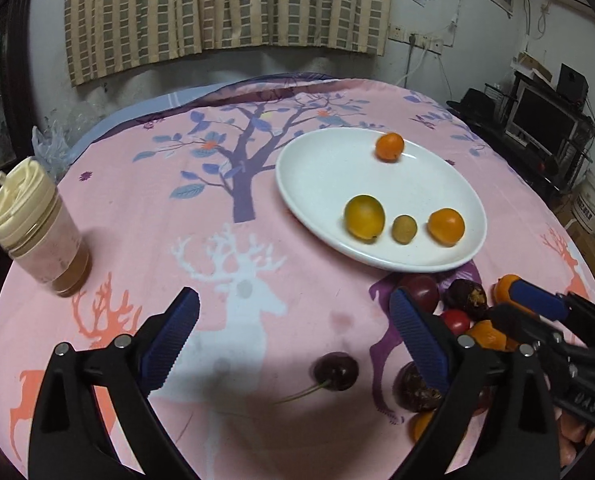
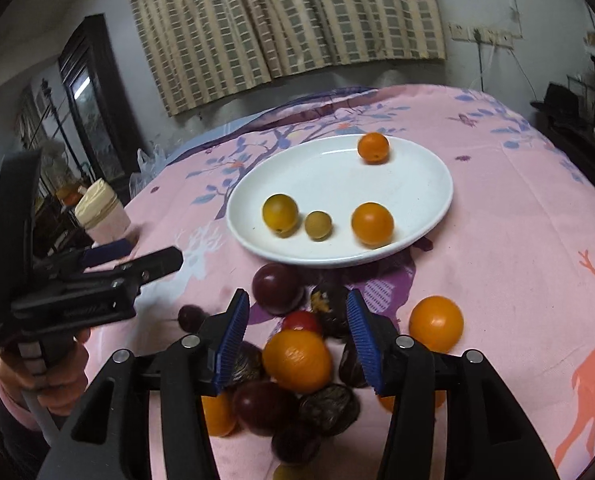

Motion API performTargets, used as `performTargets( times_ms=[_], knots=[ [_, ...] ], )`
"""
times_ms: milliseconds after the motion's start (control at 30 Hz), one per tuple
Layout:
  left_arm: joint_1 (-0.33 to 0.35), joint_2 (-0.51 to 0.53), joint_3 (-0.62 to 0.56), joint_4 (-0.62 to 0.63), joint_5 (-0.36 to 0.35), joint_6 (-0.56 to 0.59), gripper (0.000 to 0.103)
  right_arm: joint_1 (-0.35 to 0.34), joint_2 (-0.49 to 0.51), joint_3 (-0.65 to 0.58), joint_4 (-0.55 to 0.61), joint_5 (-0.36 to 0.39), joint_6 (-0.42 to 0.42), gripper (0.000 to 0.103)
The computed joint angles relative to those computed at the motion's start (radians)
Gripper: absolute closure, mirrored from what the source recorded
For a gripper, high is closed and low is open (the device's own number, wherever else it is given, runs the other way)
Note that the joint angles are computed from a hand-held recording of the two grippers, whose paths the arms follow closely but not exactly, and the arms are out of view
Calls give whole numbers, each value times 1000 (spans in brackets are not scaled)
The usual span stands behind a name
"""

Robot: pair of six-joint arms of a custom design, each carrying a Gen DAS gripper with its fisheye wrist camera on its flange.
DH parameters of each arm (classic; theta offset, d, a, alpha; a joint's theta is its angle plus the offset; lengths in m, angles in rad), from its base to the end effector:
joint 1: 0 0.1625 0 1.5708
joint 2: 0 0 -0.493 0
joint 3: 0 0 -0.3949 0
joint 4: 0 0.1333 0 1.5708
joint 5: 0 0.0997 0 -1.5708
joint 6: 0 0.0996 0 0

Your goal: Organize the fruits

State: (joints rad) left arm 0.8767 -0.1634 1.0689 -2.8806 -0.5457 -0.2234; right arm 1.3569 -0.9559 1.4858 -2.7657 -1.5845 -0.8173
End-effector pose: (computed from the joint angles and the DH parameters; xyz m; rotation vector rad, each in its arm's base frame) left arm -0.3709 -0.7871 -0.0763 0.2672 2.2065 -0.9559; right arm -0.0335 -0.7756 0.3487 0.7934 -2.5710 0.7993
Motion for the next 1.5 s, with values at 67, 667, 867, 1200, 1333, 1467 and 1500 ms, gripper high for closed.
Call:
performTargets(
  times_ms=[67,667,867,1200,1333,1467,1500],
  knots=[
    [-3,0,9,-14,29,-8,9,5,-1,12,6,-23,-14,52],
    [-10,-3,22,-27,37,-2,9,6,10,11,40,-113,28,62],
    [-12,-8,35,-18,0,9,9,-29,-23,20,21,54,87,63],
    [-19,-41,156,20,-320,177,24,-46,-22,2,-18,100,157,62],
    [-22,-31,153,30,-344,210,33,-47,-25,7,-22,101,153,62],
    [-15,-31,143,75,-369,198,39,-47,-26,8,-19,101,155,62],
    [-13,-31,141,85,-380,198,44,-47,-26,9,-22,100,154,62]
  ],
)
